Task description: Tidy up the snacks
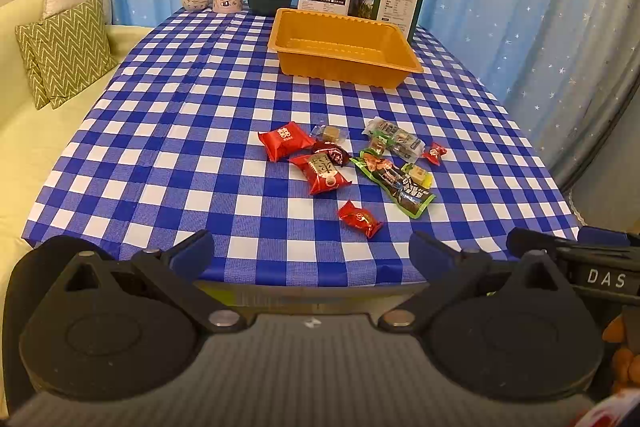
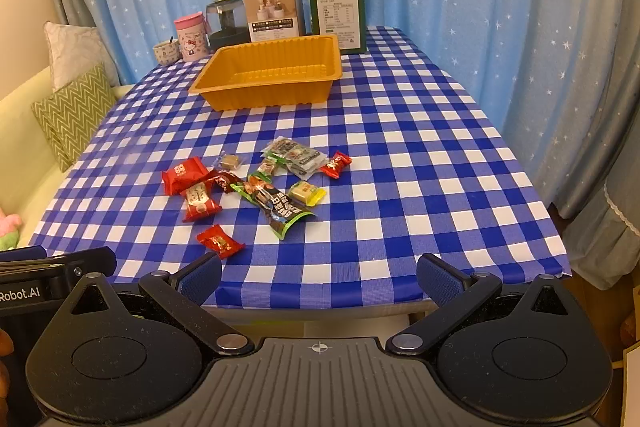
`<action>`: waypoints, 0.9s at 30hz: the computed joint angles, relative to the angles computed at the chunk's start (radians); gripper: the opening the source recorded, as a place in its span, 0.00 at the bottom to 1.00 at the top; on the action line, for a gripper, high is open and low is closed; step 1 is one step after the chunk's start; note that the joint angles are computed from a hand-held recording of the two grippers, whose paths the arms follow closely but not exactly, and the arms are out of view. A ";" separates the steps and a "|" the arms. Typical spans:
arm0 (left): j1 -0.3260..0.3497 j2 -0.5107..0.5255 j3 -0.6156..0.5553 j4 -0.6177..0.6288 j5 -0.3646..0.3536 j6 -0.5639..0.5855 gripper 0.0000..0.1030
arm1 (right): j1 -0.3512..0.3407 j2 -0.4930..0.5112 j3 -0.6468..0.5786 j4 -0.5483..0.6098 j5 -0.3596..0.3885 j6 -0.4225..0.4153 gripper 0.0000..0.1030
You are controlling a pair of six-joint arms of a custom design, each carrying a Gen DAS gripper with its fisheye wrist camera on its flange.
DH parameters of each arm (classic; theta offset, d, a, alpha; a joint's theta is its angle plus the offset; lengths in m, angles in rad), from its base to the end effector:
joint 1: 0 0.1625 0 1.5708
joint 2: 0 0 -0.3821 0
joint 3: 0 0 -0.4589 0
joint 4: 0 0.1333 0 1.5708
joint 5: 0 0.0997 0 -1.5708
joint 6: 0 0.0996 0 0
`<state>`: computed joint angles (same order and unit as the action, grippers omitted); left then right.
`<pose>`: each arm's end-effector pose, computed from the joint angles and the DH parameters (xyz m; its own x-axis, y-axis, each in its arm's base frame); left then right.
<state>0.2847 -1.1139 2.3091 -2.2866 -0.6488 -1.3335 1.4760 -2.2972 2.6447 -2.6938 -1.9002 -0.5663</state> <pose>-0.3219 -0.3158 -0.0209 -0.7847 -0.0816 -0.6145 0.3781 0.7226 -0.5787 0.0708 -0.3230 0.2944 -0.8131 -0.1156 0.5705 -0.4368 0.7689 -0.4669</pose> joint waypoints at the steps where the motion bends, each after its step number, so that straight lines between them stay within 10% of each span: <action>1: 0.000 0.000 0.000 -0.001 0.000 0.001 1.00 | 0.002 0.002 -0.001 -0.003 -0.003 0.000 1.00; 27: 0.003 -0.010 0.019 -0.033 0.003 0.030 1.00 | -0.001 0.001 0.002 -0.005 0.000 0.003 1.00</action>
<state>0.2877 -1.1242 2.3277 -2.3193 -0.6459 -1.3031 1.4750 -2.2963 2.6466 -2.6986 -1.8999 -0.5637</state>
